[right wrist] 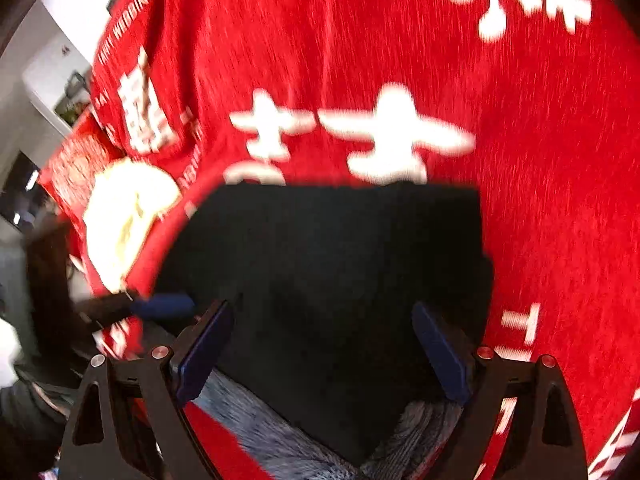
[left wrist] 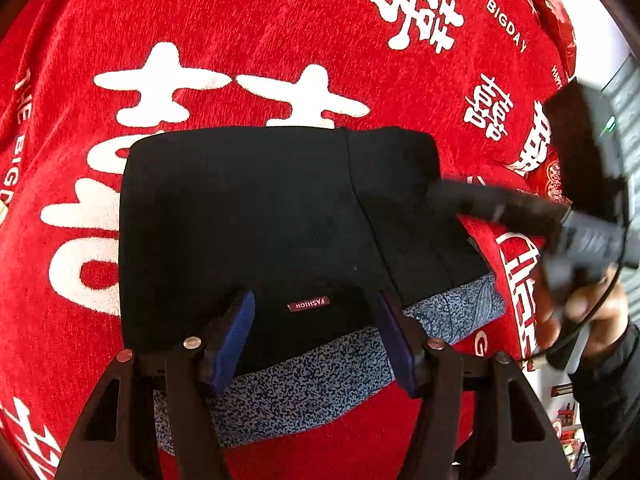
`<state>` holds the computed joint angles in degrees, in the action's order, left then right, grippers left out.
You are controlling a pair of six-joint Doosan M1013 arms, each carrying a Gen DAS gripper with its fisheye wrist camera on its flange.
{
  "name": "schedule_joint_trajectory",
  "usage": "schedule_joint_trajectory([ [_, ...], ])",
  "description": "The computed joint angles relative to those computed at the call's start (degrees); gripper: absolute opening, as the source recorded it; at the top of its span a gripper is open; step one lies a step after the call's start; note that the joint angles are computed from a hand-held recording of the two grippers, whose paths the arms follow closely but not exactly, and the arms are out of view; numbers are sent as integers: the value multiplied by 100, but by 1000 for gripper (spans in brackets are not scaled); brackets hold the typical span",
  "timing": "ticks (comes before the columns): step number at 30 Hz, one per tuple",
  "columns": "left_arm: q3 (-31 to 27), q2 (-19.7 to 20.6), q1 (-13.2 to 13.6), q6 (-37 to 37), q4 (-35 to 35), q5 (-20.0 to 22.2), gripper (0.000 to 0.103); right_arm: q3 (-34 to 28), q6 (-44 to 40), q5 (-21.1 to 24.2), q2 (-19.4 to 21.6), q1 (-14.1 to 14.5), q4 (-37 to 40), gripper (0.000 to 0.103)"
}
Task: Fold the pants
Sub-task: 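Lay the folded pants down and open both grippers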
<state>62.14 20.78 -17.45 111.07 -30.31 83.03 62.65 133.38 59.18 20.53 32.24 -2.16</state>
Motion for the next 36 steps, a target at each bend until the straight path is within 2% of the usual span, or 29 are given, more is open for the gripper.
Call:
schedule_joint_trajectory([
  [3, -74, 51, 19, -127, -107, 61, 68, -351, -87, 159, 164, -19, -290, 93],
  [5, -50, 24, 9, -118, -74, -6, 68, -656, -174, 454, 401, -95, -217, 103],
  [8, 1, -36, -94, -3, 162, -155, 68, -1115, -226, 1549, 863, -236, 83, 103],
  [9, 3, -47, -119, 3, 246, -180, 68, -1157, -236, 1745, 922, -245, 31, 103],
  [13, 54, -112, -192, -19, 489, -292, 70, -1028, 38, 1523, 748, -148, -263, 103],
  [15, 89, -180, -228, -144, 639, -367, 70, -940, 223, 1425, 585, -7, -617, 103],
  [18, 216, -347, -286, -305, 906, -557, 72, -918, 664, 1704, 400, 348, -1418, 103],
  [21, 451, -571, -369, -403, 1313, -837, 77, -726, 1163, 1749, 207, 623, -1804, 103],
  [24, 710, -827, -459, -467, 1718, -1084, 78, -709, 1613, 2239, 212, 887, -2152, 103],
  [26, 853, -954, -480, -542, 1848, -1149, 79, -635, 1915, 2484, 191, 1036, -2207, 103],
  [32, 1201, -1215, -489, -845, 2197, -1107, 79, -425, 2358, 2579, 122, 1321, -2065, 103],
  [36, 1428, -1397, -470, -794, 2166, -1198, 79, -416, 2506, 2658, 133, 1474, -2069, 103],
])
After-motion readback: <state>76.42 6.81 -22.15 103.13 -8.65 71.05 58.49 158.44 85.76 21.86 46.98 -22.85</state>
